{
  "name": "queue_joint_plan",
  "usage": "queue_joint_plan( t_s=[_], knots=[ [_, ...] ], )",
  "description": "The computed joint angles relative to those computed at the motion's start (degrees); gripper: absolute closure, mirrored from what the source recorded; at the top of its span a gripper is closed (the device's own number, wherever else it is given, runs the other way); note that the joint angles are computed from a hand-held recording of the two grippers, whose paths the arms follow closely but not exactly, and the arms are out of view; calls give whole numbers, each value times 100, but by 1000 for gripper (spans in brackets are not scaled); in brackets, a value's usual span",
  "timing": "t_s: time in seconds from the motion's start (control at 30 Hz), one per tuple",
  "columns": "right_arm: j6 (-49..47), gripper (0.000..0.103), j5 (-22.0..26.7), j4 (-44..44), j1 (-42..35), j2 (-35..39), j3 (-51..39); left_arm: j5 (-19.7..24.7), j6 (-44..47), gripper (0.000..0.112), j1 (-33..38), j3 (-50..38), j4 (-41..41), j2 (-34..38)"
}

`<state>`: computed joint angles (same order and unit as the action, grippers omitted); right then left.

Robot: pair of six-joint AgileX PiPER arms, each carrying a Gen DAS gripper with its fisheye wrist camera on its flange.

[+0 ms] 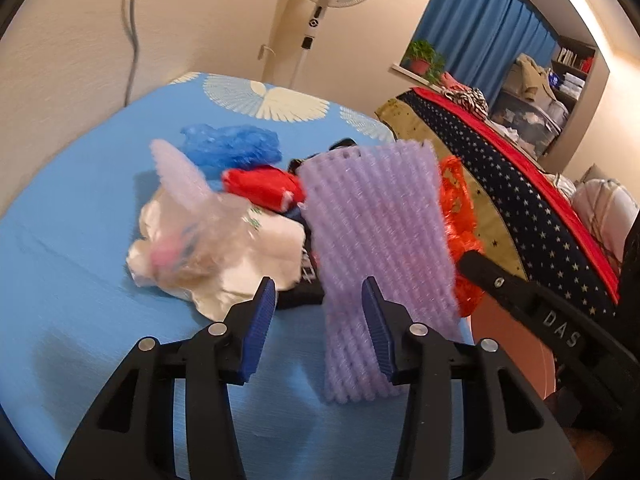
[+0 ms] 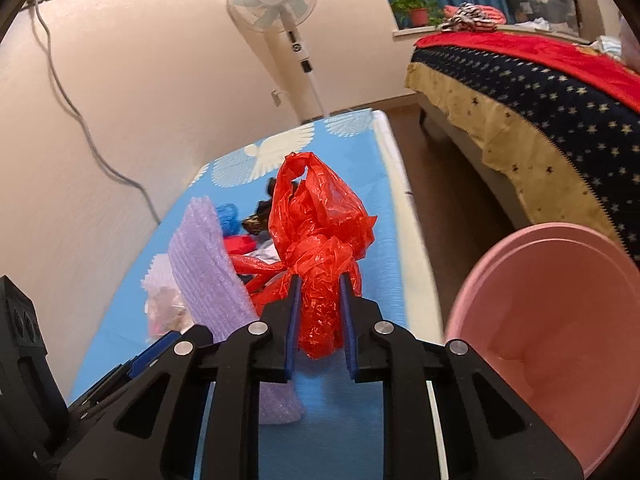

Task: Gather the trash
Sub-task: 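Grasp the purple foam net with the left gripper while the right gripper grasps the red plastic bag, then carry the purple net toward the pink bin while the right gripper holds the red bag above it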

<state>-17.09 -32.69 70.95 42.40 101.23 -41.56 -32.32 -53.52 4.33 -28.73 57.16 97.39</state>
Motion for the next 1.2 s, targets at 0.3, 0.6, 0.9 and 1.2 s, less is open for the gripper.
queue_joint_plan(
  t_s=[0.3, 0.6, 0.9, 1.2],
  knots=[
    [-454, 85, -414, 770, 150, -399, 407, -165, -95, 68, -161, 241, 207, -198],
    [-556, 85, -608, 1044, 273, -636, 690, 393, -685, 93, -793, 37, 1196, 156],
    [-1164, 85, -1099, 1781, 688, -1141, 913, 292, -313, 102, -510, 361, 938, -405],
    [-1747, 85, -2026, 2808, 1489, -1681, 1124, 70, -338, 102, -207, 771, 995, -1389]
  ],
)
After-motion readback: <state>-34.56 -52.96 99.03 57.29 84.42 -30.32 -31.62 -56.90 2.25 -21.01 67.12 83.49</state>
